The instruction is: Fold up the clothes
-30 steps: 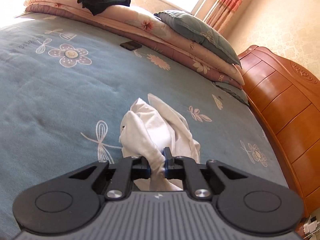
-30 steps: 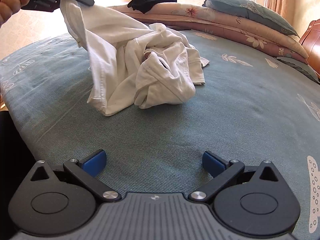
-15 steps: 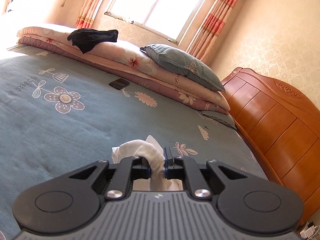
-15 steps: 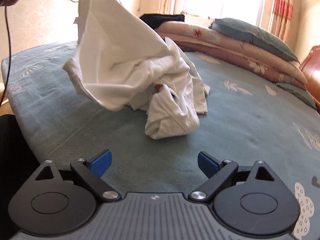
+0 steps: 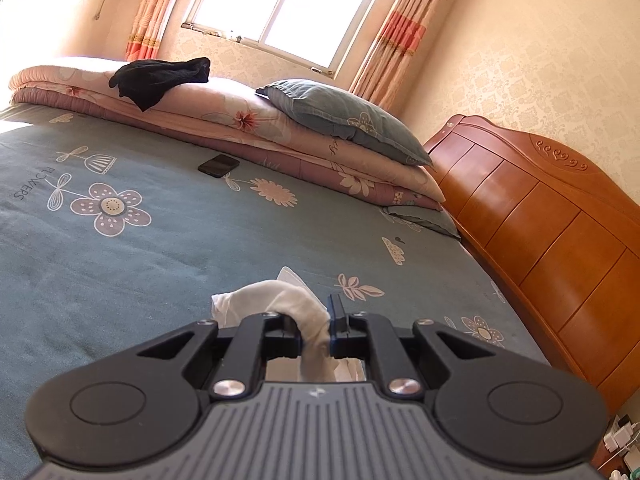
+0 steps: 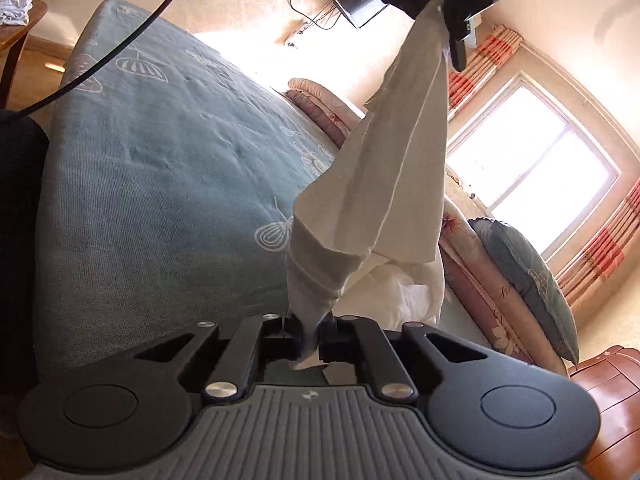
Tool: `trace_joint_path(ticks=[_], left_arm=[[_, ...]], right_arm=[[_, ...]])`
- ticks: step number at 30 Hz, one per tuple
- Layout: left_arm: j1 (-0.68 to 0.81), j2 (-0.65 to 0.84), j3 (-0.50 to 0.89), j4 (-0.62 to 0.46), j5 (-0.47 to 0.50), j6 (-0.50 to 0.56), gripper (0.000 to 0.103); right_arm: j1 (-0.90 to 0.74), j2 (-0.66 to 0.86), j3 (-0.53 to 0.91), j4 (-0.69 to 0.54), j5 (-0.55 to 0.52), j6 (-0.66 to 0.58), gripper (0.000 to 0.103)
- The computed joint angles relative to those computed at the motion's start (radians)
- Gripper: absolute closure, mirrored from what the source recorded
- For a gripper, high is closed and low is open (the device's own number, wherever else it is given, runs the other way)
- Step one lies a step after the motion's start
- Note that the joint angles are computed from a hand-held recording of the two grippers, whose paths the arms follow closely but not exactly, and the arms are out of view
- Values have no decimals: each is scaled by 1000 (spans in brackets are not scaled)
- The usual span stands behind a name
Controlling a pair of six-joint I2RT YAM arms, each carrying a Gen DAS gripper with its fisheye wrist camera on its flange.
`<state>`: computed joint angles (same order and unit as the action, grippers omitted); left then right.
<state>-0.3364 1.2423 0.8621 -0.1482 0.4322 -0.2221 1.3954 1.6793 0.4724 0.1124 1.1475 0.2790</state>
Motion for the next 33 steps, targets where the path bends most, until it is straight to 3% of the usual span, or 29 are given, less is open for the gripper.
trace_joint_path(ticks=[1, 4, 7, 10, 12, 15, 17, 20, 24, 27, 28, 29, 31, 33], left_arm=[[16, -5, -11, 0, 4, 11, 93], [65, -8, -39, -5, 23, 40, 93], [95, -26, -59, -27, 62, 77, 93], [101, -63, -87, -48, 95, 128, 92], [98, -83, -113, -54, 121, 160, 91], [116, -88, -162, -65, 235, 223, 78], [131, -98, -209, -64, 325, 273, 59], [149, -166, -312, -39, 408, 375, 50], [152, -312, -399, -112, 382, 571, 50], [195, -420, -428, -229, 370, 795, 49], [220, -452, -432, -280, 377, 879, 39], [264, -465, -430, -338, 410, 963, 21], [363, -471, -427, -470, 498, 1142, 16], [423, -532, -468, -497, 519, 1231, 16]], right_arm=[[9, -33, -3, -37, 20, 22, 95], [42, -160, 39, -327, 135, 176, 96], [53, -314, 130, -746, 235, 409, 96], [29, -511, 217, -1000, 268, 480, 97], [3, -650, 270, -1034, 252, 395, 97], [-44, -803, 323, -928, 189, 153, 97], [-66, -803, 365, -891, 162, 48, 97], [-100, -768, 445, -870, 99, -64, 97], [-142, -623, 610, -994, -86, -41, 97], [-164, -522, 709, -1090, -201, -6, 97], [-170, -493, 735, -1113, -216, -4, 97], [-178, -472, 759, -1132, -219, -1, 97], [-215, -465, 804, -1145, -281, 14, 97], [-259, -475, 845, -1161, -368, 28, 97]])
